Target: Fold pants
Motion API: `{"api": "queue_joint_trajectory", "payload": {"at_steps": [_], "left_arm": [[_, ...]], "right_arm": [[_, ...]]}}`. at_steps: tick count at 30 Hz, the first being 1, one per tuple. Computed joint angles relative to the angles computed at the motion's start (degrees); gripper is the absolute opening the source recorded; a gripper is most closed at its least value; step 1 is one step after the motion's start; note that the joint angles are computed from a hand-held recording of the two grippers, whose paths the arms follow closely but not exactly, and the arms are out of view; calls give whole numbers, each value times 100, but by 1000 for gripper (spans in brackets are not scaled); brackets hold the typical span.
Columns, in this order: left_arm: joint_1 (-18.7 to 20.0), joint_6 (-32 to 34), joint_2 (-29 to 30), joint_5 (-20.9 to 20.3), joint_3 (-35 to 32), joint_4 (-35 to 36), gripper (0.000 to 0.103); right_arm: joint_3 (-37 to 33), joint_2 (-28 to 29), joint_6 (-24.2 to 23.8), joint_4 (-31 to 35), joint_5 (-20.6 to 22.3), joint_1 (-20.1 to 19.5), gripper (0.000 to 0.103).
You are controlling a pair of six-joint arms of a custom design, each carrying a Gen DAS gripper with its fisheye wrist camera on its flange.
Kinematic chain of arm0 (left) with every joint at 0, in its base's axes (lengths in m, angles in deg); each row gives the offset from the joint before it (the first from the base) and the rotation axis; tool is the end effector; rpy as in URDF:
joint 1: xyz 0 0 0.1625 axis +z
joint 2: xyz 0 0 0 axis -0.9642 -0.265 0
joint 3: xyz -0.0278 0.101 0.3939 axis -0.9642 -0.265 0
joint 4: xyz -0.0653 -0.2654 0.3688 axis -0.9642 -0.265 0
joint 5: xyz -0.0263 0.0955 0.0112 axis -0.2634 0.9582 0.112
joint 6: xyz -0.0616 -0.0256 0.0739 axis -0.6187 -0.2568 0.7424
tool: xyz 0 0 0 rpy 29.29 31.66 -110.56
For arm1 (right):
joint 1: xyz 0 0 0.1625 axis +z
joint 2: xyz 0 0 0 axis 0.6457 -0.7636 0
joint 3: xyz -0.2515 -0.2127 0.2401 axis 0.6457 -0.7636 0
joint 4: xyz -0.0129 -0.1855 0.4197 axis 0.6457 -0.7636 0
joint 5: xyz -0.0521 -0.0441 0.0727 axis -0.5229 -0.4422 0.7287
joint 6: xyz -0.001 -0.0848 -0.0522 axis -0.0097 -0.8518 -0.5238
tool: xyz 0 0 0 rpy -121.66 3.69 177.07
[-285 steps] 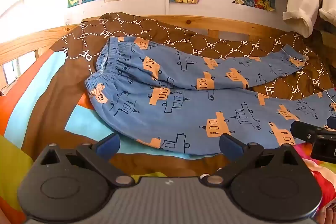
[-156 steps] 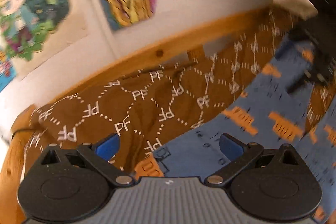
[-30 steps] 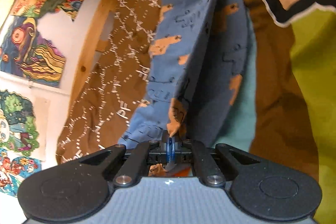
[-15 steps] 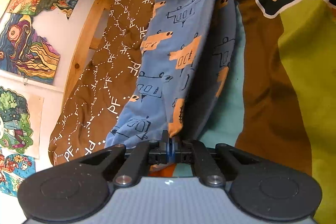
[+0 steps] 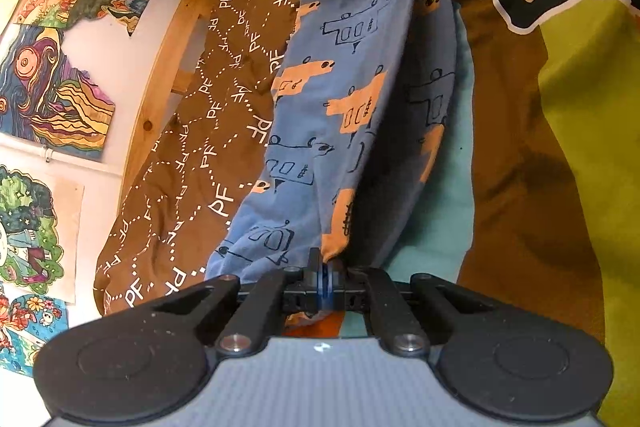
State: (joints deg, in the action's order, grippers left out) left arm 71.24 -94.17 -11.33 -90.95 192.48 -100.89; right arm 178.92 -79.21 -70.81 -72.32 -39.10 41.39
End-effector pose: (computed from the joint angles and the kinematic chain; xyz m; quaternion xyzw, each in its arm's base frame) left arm -0.2314 -0.1933 0.0813 0.5147 0.5740 -0.1112 0.6271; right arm 0.0833 -0.3607 0.2717 0.6936 -0.7004 0.1082 0.1294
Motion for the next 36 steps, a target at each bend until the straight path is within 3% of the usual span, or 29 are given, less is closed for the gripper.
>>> {"api": "queue_joint_trajectory", "payload": {"at_steps": [2, 8, 12, 15, 18, 20, 22, 23, 26, 29, 31, 36], "left_arm": [[-15, -26, 1, -8, -15, 24, 2], [-76, 1, -30, -79, -8, 70, 2], [-69, 57, -95, -139, 5, 47, 2], [27, 136, -90, -223, 20, -50, 2], [62, 200, -97, -216, 33, -84, 7], [31, 95, -219, -266, 1, -13, 21], [-56, -304, -561, -327, -12, 114, 53], [-53, -549, -833, -395, -31, 113, 57], [15, -1632, -1384, -485, -156, 154, 58], [192, -2593, -1314, -336, -363, 510, 55], [461, -3438, -1042, -383, -634, 874, 46], [857, -5093, -1162, -618, -928, 1129, 46]], "right_arm": [[11, -5, -95, 15, 9, 6, 2], [-81, -45, -148, 260, -112, 58, 0], [-218, -167, -707, 709, -337, 203, 0], [-286, -95, -714, 821, -438, 281, 0], [-202, 74, -506, 579, -541, 243, 1], [-255, 112, -262, 650, -501, 224, 10], [-352, 47, -115, 896, -341, 179, 19], [-383, -19, -70, 1015, -243, 136, 22], [-439, -108, 136, 1109, -17, 17, 39], [-472, -100, 517, 1054, 104, -52, 42], [-481, -48, 720, 967, 133, -55, 42], [-425, -159, 576, 1055, 242, -99, 49]]}}
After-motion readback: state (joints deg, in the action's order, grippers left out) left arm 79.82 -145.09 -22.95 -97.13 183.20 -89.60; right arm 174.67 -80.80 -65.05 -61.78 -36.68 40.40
